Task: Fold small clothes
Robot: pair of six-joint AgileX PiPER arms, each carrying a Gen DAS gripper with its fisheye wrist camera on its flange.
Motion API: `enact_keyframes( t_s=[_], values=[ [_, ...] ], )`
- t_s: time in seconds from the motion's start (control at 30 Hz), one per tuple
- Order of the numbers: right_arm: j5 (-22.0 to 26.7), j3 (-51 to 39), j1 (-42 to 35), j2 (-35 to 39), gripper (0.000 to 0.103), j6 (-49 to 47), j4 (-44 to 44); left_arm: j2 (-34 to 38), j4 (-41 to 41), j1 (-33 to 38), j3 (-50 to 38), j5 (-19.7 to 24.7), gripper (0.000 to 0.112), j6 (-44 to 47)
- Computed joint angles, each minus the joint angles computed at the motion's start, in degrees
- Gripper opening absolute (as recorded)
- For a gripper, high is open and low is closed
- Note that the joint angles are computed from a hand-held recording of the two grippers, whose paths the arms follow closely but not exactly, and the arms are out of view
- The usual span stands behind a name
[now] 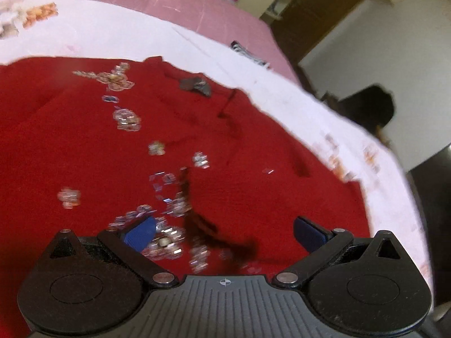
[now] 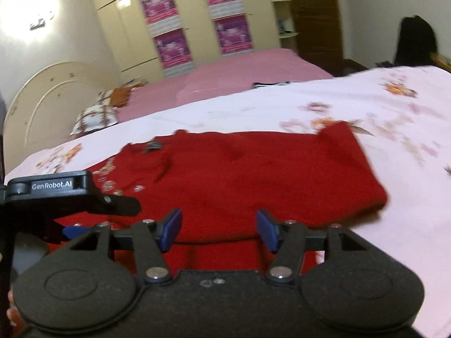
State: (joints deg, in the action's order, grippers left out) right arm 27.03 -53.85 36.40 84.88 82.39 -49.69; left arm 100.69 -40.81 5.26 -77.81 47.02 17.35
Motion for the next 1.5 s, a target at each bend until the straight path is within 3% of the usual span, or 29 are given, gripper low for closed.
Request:
enact_keyframes(
  t_s=[0.07, 0.23, 0.27, 0.57, 0.8, 0.87, 0.93, 1.0, 1.13, 1.27, 1.33, 1.37, 1.43, 1.5],
  values=[
    [-0.14, 1.99, 0.01, -0.86, 0.059, 4.25, -3.21, 1.12, -1.21, -0.26, -0.4, -0.36, 0.047, -1.17],
    [0.85, 3.33, -0.51, -0.86, 0.059, 8.12, -6.48, 0.94, -2.1, -2.19, 2.06, -6.64, 0.042, -1.7],
    [1.08, 3.63, -0.7, -1.16, 0.059, 8.05, -6.54, 0.45, -2.36, -2.59, 2.84, -8.24, 0.004, -1.18],
    [5.7, 3.74, -1.76, -0.5, 0.062, 7.45, -6.34, -4.04, -10.33, 3.75, 1.84, -9.71, 0.004, 6.41],
    [5.81, 1.85, -3.19, 3.16, 0.062, 5.49, -5.65, -0.59, -3.61, 12.58, -3.03, -9.11, 0.004, 4.58],
    [4.72, 0.81, -3.75, 4.69, 0.052, 3.17, -4.07, 1.28, -0.18, 13.22, -3.47, -9.24, 0.004, 2.86],
    [3.72, -0.11, -4.47, 6.2, 0.027, 1.93, -2.7, 3.43, 2.75, 12.54, -3.82, -9.6, 0.004, 1.59],
    [3.35, -0.13, -4.98, 6.94, 0.016, 4.22, -4.1, 4.95, 6.69, 11.46, -4.0, -10.12, 0.004, 0.02],
    [2.32, 1.3, -6.86, 5.94, 0.01, 6.69, -3.78, 4.86, 5.85, 12.37, -1.19, -12.41, 0.004, 1.81],
    [3.13, 0.52, -6.96, 4.07, 0.013, -3.54, 3.8, 1.92, 8.0, 14.03, -0.29, -11.74, 0.004, 1.36],
    [3.51, 1.89, -6.31, 0.88, 0.03, -2.48, 2.91, -0.92, 4.57, 16.69, 2.65, -11.94, 0.004, 6.13],
    [3.21, 2.74, -6.11, -0.73, 0.032, -1.36, 1.62, -2.25, 3.75, 17.62, 3.29, -11.51, 0.004, 6.93],
    [2.88, 2.55, -6.42, -1.81, 0.053, -0.67, -0.02, -3.11, 2.72, 18.33, 2.99, -10.73, 0.004, 7.79],
    [1.66, 1.23, -8.0, -0.78, 0.057, -0.9, -0.77, -3.73, 1.34, 17.88, 2.52, -10.51, 0.004, 8.62]
  ],
)
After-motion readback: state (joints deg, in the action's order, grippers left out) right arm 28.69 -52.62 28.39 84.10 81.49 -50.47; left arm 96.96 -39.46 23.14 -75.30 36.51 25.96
